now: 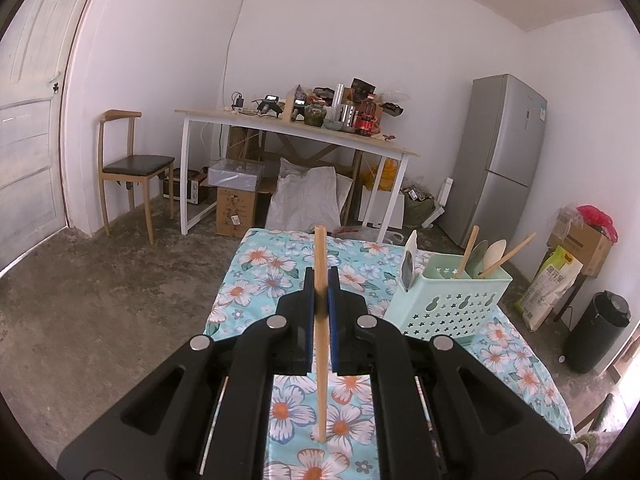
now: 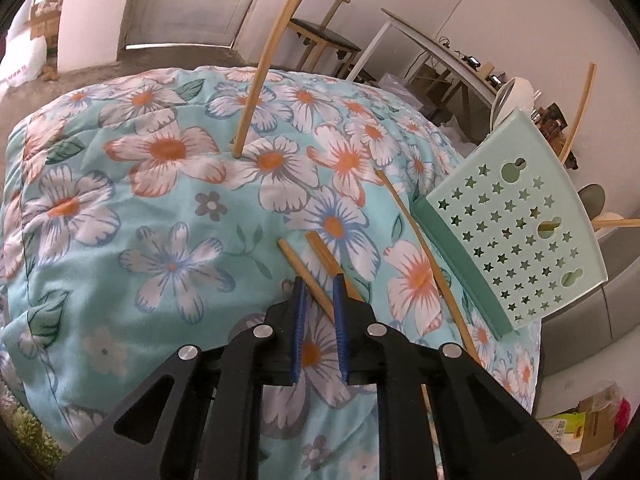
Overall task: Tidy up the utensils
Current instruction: 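Grasp a wooden chopstick with the right tool while the left holds its chopstick upright, then lift and carry both chopsticks upright toward the green holder with both tools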
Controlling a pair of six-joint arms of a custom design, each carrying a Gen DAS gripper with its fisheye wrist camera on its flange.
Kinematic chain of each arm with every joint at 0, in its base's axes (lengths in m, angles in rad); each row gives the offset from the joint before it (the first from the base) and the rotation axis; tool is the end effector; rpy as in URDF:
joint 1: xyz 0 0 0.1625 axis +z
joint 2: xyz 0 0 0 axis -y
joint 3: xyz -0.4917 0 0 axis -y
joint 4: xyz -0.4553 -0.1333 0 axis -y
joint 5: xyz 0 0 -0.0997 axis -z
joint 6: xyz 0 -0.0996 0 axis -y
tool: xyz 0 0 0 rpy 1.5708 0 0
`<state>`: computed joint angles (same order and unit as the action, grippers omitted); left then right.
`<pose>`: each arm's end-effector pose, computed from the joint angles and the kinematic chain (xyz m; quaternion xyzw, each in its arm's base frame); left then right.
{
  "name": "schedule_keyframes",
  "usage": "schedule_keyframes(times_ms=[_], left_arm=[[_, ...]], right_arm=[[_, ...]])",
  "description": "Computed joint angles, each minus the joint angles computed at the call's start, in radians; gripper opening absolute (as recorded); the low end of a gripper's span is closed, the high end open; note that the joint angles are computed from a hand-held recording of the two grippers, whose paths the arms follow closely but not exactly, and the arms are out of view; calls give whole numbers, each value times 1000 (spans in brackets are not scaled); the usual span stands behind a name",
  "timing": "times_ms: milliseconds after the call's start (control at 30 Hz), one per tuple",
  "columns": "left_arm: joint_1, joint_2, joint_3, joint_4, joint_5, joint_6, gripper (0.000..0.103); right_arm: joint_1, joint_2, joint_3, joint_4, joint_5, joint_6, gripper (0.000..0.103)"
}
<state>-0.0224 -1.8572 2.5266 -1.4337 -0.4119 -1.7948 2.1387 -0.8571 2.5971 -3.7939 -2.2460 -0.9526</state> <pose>-0.2633 -0.2187 0.2521 0.1363 0.7874 -0.5402 0.2640 0.2587 -0.2734 0.0629 0.5739 -0.7185 0.1601 0.3588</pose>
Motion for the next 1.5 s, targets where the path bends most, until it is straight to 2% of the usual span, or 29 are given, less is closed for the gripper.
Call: schedule_keyframes(times_ms=[33,267,467,533,600,667,833,1100,1367,1500], left_arm=[[-3,3,-3,6,-2,-7,5],[-1,0,0,5,-1,-5,5],[12,9,-2,-4,4,-3,5],[22,8,0,-2,7,-5,5],[32,18,0,-9,13,-6,5],[38,32,-2,-22,15,-8,5],[43,61,-7,-27,19,-27,5],[52,74,-5,-60,30,-20,5],[50,62,-4,-45,27,-23,5],[49,59,-3,-43,27,-24,5]], right_arm=[[0,-23,2,28,12,29,3],[-23,-147,6,127,72,129,2],[-22,-165,11,192,62,97,3],[-19,-151,16,179,52,81,5],[-15,-147,19,181,51,69,8],[-12,-125,17,162,38,39,16],[-6,-85,3,136,22,-24,16],[-13,-50,-23,128,7,-74,16],[-27,-38,-46,132,32,-48,13],[-21,-69,-39,140,57,-26,11]])
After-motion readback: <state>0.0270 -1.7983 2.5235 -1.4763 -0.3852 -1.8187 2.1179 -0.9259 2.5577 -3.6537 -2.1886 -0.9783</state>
